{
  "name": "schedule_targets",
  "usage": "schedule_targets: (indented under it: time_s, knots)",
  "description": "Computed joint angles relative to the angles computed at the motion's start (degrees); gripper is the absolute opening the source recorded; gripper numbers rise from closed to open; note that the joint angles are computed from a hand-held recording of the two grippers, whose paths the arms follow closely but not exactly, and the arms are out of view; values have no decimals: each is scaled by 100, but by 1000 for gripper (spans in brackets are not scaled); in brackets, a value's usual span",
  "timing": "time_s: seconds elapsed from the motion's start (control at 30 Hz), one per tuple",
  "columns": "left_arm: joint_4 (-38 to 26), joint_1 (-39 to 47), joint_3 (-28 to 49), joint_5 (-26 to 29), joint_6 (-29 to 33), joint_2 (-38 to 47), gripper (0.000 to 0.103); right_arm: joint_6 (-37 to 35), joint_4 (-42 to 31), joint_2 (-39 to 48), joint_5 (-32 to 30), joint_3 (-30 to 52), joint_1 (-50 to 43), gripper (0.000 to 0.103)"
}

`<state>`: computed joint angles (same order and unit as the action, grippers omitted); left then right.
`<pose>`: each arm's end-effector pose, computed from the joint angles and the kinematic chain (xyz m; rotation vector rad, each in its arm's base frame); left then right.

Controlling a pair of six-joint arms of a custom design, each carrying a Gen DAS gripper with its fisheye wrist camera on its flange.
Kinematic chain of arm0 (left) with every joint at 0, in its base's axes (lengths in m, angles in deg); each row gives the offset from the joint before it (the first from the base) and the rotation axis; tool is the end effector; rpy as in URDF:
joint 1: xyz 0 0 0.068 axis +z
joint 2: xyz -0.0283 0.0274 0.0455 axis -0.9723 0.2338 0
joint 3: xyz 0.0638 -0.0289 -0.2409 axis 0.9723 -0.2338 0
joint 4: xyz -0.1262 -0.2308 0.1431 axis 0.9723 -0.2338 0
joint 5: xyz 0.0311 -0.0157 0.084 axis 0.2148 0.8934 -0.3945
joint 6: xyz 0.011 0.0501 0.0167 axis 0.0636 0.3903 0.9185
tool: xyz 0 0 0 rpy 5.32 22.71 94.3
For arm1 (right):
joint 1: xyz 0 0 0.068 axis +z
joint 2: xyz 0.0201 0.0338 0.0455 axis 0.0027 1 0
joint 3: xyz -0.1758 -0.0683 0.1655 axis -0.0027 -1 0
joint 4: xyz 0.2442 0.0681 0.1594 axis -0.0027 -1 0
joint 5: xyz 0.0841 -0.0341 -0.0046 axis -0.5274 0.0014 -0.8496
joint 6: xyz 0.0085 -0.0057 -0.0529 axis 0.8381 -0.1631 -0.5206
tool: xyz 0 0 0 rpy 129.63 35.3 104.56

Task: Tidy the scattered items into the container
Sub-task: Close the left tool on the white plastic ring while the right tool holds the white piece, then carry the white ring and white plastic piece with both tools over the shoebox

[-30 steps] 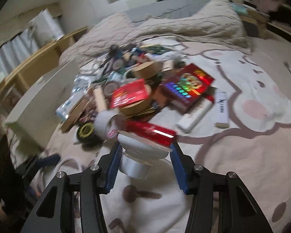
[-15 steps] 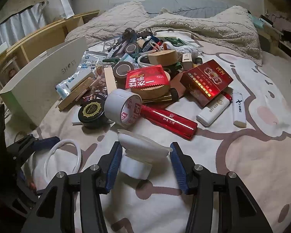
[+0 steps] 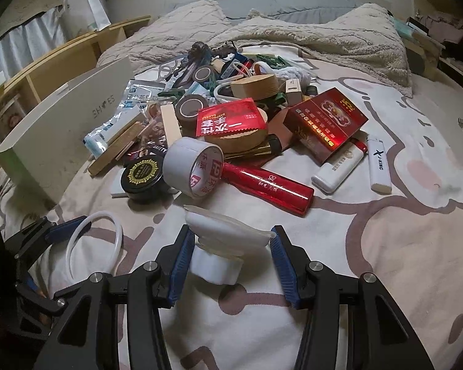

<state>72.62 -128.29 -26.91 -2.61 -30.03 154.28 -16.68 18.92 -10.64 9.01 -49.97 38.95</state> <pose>0.1627 -0.2026 0.1149 0.7313 2.2332 -0.4939 0.1415 0.0995 0.1272 0.0833 2.4282 0.1974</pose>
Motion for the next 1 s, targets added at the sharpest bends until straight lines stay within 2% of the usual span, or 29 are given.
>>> schedule_targets:
  time_s: [0.57,0.77,0.9,1.0]
  knots:
    - [-142,-25,30,-14,125,-526,85,40,-177,-459,-202,-90,-207,51]
    - [-368,93,105,144,167,-858,85,120,-483,-793,56,77,-4,51]
    - [-541,176,233,150,252,-1043,85,33,-563,-628,559,349,325,51]
    - [-839,249,448,62,287,-1122,85,-62,-587,-591,636,513,293,51]
